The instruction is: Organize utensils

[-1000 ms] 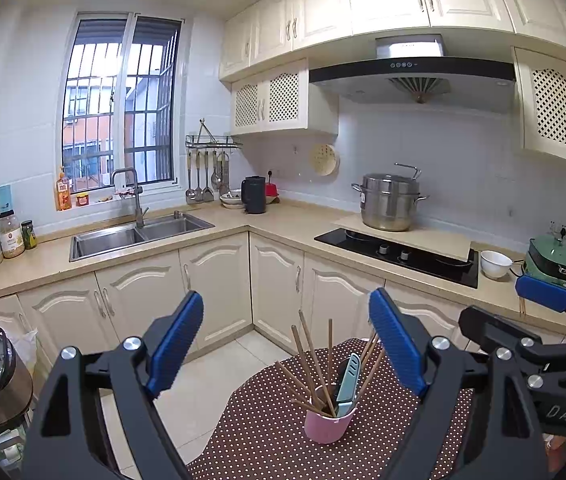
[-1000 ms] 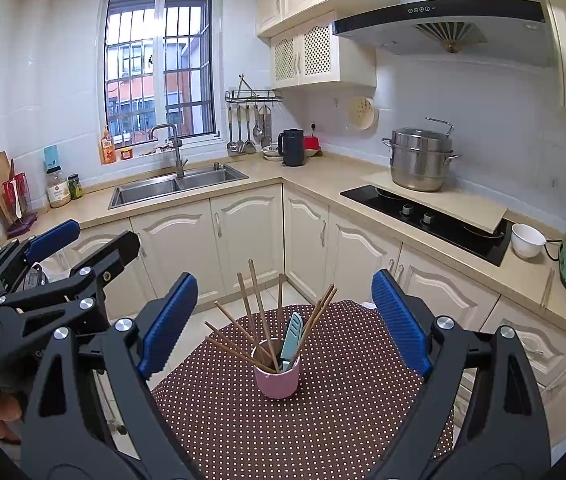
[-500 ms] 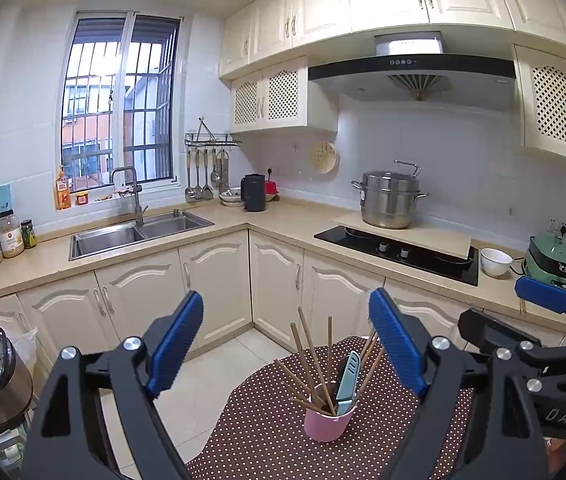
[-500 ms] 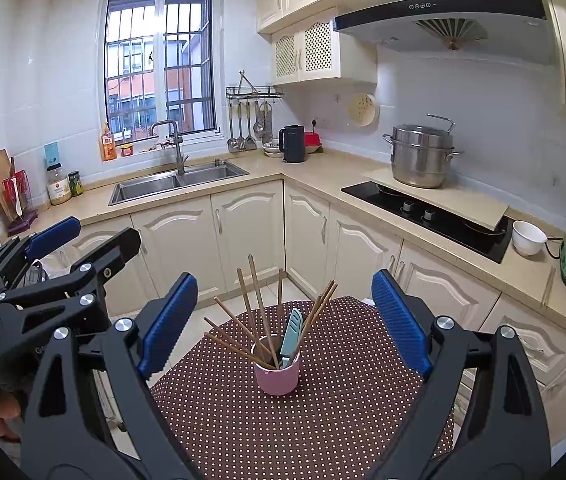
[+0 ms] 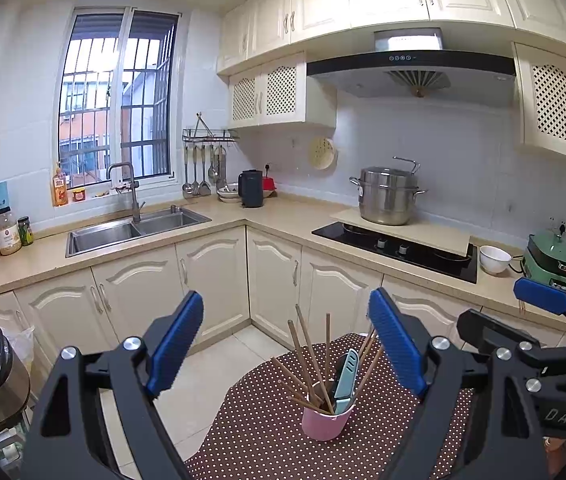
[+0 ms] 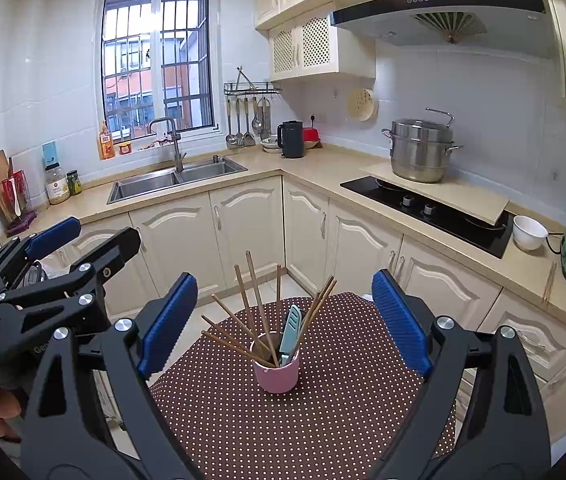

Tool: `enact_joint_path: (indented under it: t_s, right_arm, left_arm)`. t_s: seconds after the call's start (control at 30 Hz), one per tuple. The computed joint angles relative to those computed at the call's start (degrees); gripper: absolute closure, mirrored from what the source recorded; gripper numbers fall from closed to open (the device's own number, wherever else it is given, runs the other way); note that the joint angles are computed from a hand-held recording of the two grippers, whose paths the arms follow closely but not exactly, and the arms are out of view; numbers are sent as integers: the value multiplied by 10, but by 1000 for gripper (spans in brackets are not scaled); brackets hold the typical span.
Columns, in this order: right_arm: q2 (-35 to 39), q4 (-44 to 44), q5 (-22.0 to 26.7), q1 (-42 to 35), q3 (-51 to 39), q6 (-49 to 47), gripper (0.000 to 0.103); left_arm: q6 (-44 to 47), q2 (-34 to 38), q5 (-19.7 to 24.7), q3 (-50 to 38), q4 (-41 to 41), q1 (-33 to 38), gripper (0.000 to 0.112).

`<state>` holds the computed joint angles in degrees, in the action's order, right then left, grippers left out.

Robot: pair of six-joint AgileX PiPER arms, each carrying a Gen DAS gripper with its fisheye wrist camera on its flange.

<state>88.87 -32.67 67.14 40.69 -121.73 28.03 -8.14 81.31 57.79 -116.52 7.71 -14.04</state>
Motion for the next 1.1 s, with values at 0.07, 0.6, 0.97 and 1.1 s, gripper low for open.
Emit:
enact_joint_path:
  t_s: [0.07,0.6,0.97,1.1]
  right_arm:
    - [1,4,0,-4,-1,-2,15]
    - [2,8,-7,-10,11,3,15]
    - [8,9,0,-11,11,8,15]
    - [14,6,7,-8,0,8,15]
  left_arm:
    - [0,1,0,1,1,-1,29]
    - [-2,11,0,-3,2,-2,29]
    - [7,19,1,-6,-12,6,29]
    - [12,18,-3,-3,-16,8,28]
